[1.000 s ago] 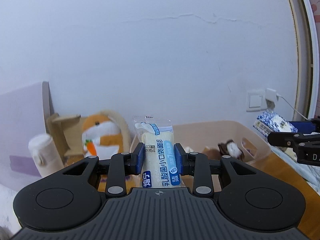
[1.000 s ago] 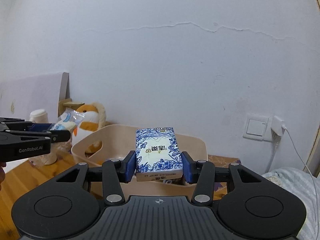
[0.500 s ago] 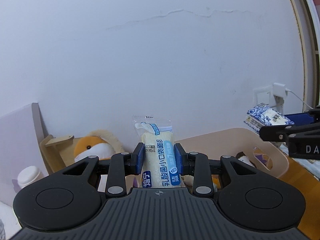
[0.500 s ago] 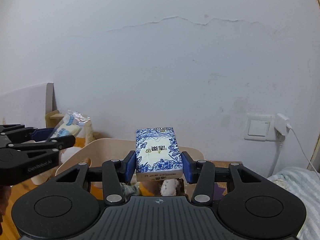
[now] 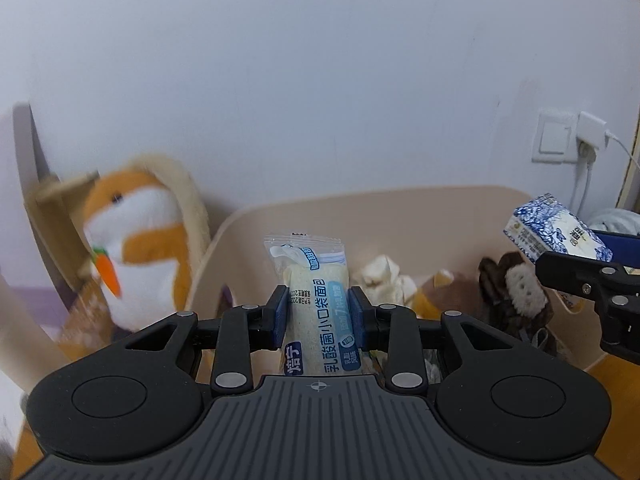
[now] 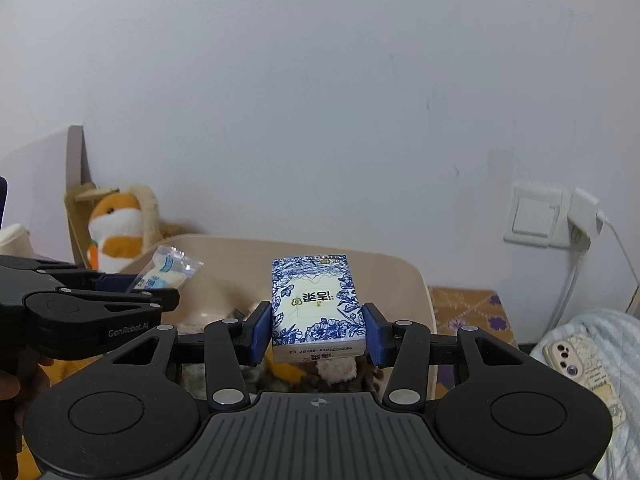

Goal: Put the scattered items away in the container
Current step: 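Lift the bread packet and tissue pack and carry both over the container, then open the left tool to drop the bread packet while the right tool releases the tissue pack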

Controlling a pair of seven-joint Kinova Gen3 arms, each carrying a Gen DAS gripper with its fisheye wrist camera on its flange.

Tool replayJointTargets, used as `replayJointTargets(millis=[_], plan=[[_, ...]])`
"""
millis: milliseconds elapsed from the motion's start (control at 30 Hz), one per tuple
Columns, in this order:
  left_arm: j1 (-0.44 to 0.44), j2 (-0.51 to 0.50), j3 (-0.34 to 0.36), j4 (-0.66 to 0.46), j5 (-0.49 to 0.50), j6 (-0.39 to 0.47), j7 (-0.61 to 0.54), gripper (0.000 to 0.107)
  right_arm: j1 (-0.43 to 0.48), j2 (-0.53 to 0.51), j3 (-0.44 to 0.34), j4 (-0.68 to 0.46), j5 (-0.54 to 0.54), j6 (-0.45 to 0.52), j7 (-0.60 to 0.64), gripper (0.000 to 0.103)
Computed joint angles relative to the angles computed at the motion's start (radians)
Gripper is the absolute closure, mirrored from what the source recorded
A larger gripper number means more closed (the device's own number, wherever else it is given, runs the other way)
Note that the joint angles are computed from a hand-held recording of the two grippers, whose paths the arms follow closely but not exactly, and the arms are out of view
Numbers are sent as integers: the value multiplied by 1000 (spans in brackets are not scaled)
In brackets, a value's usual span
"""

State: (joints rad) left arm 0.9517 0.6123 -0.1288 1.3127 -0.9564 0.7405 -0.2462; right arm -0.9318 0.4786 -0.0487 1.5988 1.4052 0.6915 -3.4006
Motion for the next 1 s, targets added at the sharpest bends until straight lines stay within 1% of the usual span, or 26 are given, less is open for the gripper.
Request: replayJointTargets(millis=[67, 167, 333, 433, 500, 533, 567, 633, 667, 700, 800, 867, 1000], plan=[[-24, 13, 23, -21, 35, 8, -38, 75, 16, 9, -4, -13, -37, -12, 26, 59], [-43, 29, 36, -44, 81, 11, -89, 75, 22, 19, 0, -29, -96, -27, 67, 59], [-46, 43, 31, -74, 129, 25, -159, 75, 17, 41, 26, -72, -205, -29, 190, 59], [-49, 40, 28, -77, 154, 18, -182, 75, 10, 46, 46, -83, -254, -43, 233, 59], [-44, 33, 24, -70, 161, 8, -188, 70, 3, 49, 59, -91, -280, -49, 257, 58], [-38, 30, 19, -65, 159, 3, -189, 61, -3, 49, 67, -92, -289, -51, 262, 56], [-28, 29, 10, -61, 149, 1, -185, 49, -10, 47, 76, -90, -292, -54, 259, 52], [4, 30, -19, -54, 113, 8, -157, 36, -31, 41, 98, -78, -274, -62, 230, 48], [17, 29, -28, -49, 94, 10, -141, 33, -39, 37, 104, -73, -265, -62, 216, 44], [22, 26, -29, -46, 83, 12, -133, 32, -47, 33, 109, -68, -253, -59, 201, 39], [19, 11, -16, -36, 70, 10, -126, 29, -68, 20, 119, -46, -194, -45, 129, 27], [28, 5, -20, -26, 49, 11, -103, 25, -67, 8, 109, -31, -157, -39, 83, 25], [26, -11, -6, -12, 30, 15, -80, 25, -49, -15, 76, -6, -106, -31, 8, 15]])
